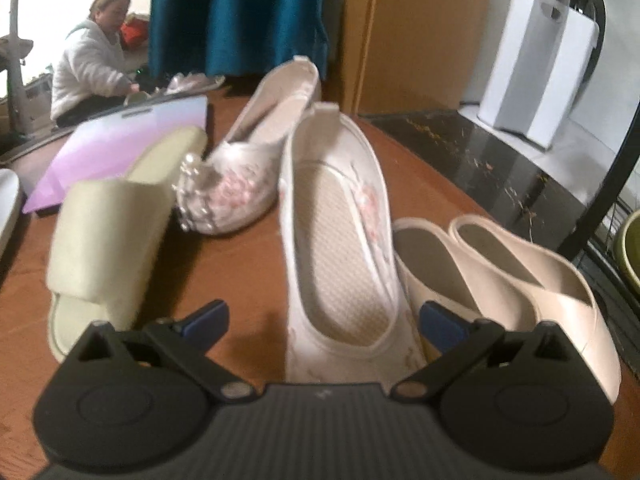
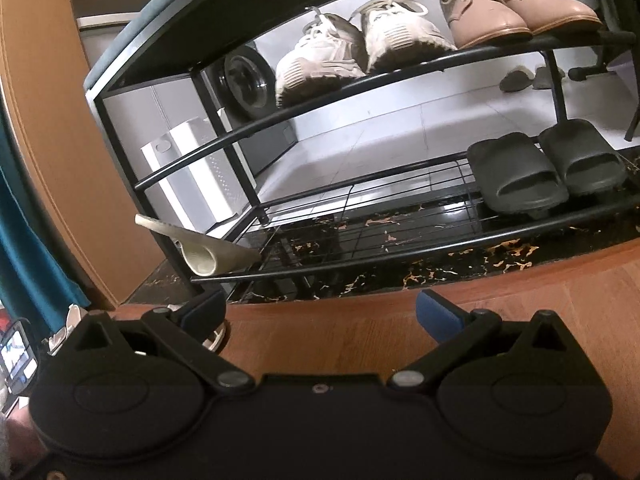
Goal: Organize scattered shoes
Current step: 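Reach the left gripper to the white pink-embroidered flat and grasp it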
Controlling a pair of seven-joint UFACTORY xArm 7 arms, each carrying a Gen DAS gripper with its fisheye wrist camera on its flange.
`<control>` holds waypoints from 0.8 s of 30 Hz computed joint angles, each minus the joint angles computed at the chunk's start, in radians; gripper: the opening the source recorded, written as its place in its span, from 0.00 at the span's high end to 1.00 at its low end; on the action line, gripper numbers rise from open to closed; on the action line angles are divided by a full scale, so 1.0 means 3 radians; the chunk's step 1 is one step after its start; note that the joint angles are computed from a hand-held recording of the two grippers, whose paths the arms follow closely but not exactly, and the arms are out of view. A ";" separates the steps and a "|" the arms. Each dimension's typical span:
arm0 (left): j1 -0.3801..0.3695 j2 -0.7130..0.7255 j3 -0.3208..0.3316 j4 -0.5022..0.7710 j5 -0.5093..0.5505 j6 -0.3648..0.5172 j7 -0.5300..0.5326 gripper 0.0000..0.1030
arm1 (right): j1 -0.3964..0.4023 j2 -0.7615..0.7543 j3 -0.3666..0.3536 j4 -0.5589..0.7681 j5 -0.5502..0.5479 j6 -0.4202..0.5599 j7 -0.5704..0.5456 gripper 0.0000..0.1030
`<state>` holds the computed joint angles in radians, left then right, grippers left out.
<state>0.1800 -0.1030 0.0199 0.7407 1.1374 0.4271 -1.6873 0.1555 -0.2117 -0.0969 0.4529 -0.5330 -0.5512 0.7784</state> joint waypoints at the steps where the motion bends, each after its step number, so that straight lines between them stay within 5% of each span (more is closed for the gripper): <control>1: -0.0004 0.0019 0.0006 0.0001 -0.0042 -0.0016 0.0038 0.01 | 0.0000 0.0007 -0.0004 0.0001 0.0009 0.0006 0.0020 0.00; 16: -0.0045 0.0287 0.0127 0.0143 0.0181 -0.0135 -0.0106 0.03 | 0.0010 0.0026 -0.0064 0.0058 -0.0217 0.0063 0.0243 0.00; 18: -0.0053 0.0284 0.0143 0.0152 0.0321 -0.0205 -0.0142 0.28 | 0.0014 0.0026 -0.0068 0.0076 -0.0240 0.0081 0.0267 0.00; 24: -0.0032 0.0173 0.0170 0.0063 0.0380 -0.0299 -0.0123 0.38 | 0.0024 0.0024 -0.0057 0.0114 -0.0207 0.0090 0.0314 0.00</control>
